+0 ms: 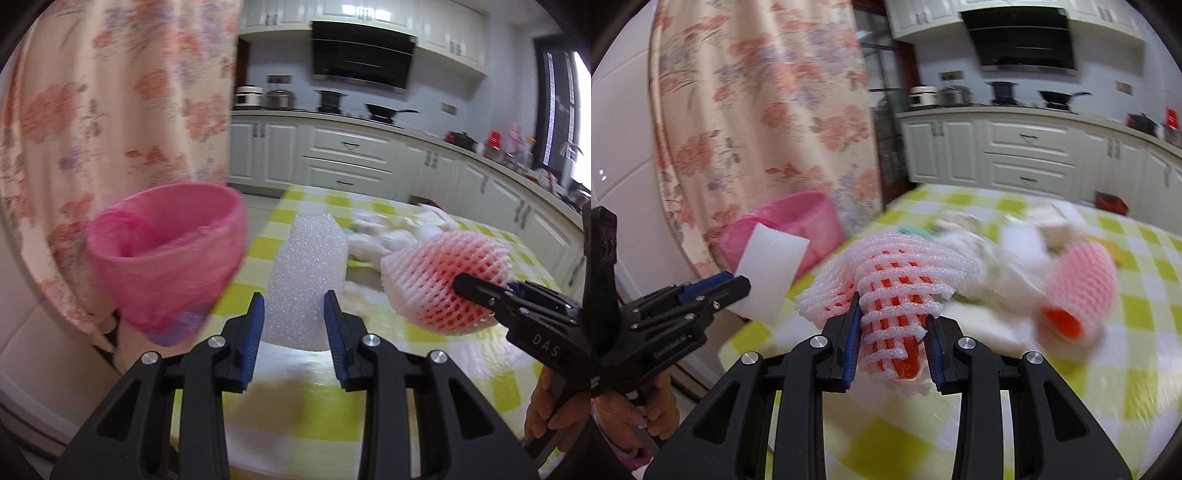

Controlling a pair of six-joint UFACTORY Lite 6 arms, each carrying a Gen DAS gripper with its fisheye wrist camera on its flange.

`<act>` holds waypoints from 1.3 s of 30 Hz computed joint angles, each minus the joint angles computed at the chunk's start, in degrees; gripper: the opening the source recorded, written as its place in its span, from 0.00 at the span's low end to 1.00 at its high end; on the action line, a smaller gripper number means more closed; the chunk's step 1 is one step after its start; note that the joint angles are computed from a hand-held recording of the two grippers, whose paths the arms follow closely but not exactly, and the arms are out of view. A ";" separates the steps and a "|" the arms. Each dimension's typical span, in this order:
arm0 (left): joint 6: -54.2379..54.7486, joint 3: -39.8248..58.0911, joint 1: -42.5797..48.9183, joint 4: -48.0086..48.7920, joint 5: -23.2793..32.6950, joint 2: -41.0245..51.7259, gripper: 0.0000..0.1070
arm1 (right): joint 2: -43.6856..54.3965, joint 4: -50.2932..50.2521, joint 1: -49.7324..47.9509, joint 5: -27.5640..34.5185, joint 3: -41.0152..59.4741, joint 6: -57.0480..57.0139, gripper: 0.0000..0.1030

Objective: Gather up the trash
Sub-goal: 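Carry both items to the pink bin and open both tools to drop them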

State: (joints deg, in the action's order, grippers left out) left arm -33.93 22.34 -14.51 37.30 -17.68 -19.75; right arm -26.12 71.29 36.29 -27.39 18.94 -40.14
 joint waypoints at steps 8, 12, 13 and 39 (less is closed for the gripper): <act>-14.90 14.47 15.37 19.92 -2.85 11.04 0.30 | 24.27 -16.07 -4.10 5.36 25.96 8.39 0.32; -29.97 28.19 20.40 34.68 -4.47 22.18 0.30 | 37.11 -11.69 -5.47 11.01 43.41 0.75 0.32; -33.43 31.49 21.19 37.74 -4.60 24.92 0.30 | 40.05 -8.49 -5.67 12.06 47.52 -2.97 0.32; -52.67 62.03 28.15 53.79 -9.22 53.83 0.39 | 80.09 62.44 -6.29 9.55 99.40 -79.72 0.64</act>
State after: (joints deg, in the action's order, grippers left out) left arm -86.60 84.37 13.64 91.09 -26.90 34.08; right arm 53.97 133.73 30.00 -17.84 118.34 -119.87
